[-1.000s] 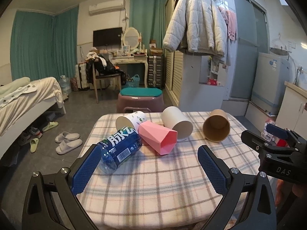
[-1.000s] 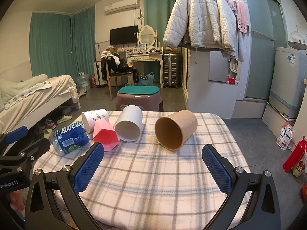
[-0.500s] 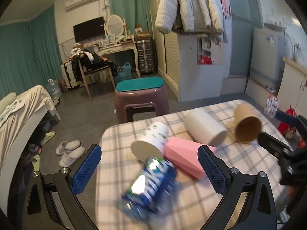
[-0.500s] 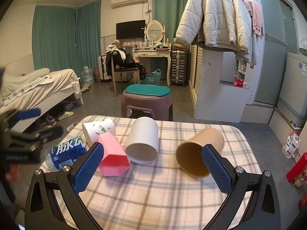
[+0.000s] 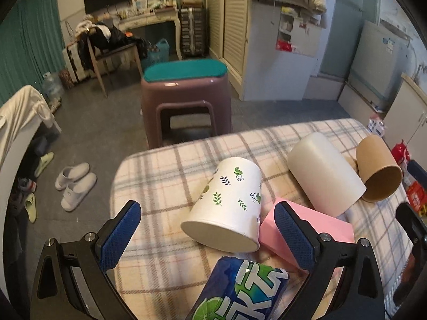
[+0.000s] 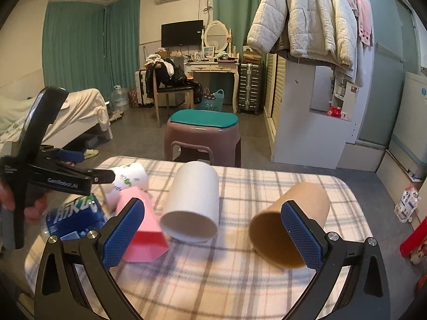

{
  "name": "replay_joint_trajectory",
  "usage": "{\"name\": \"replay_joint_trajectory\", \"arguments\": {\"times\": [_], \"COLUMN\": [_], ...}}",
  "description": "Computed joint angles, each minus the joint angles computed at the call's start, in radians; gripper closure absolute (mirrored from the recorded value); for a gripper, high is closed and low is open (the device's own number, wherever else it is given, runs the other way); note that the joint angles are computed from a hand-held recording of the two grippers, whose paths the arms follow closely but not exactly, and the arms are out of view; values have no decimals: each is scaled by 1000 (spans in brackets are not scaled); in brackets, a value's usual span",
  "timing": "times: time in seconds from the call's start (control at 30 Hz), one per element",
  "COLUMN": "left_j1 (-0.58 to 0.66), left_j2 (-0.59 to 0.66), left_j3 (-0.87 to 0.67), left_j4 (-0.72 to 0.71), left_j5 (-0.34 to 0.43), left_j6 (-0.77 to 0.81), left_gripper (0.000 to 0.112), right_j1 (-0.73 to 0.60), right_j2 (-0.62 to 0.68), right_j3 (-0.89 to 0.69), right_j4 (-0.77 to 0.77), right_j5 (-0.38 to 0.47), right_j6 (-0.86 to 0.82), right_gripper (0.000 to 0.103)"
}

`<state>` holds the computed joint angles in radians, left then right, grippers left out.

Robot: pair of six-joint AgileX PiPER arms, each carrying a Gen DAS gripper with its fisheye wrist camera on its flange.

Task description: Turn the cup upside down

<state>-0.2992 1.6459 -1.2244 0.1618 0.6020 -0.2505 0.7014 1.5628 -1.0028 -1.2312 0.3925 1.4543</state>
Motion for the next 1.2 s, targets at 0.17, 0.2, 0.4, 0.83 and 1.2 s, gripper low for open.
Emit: {"name": "replay_joint_trajectory", "arguments": {"times": [0.17,0.2,0.4,0.83,1.2], "left_j1": [5,11,24,-27,-418], "left_j2": [91,106,176,97,-178], "left_j3": [-123,-138,-214,-216,-80], "left_j4": [-28,-49,-132,-6,401], "left_j5": [144,160,245,235,403], "left_j6": [48,59,132,2,-533], "left_gripper": [23,29,37,43,43], "right_j1": [-45,-49,-87,-149,-127], "right_j2": [24,25,18,-59,-330], "right_j3": [-19,-17,17,77,216], "right_j4": [-1,-5,-64,-78,130], "right_j5": [-53,-62,-119,-163,-62], "right_j6": [0,4,73,105,-58], "right_gripper": [0,0,0,0,0]}}
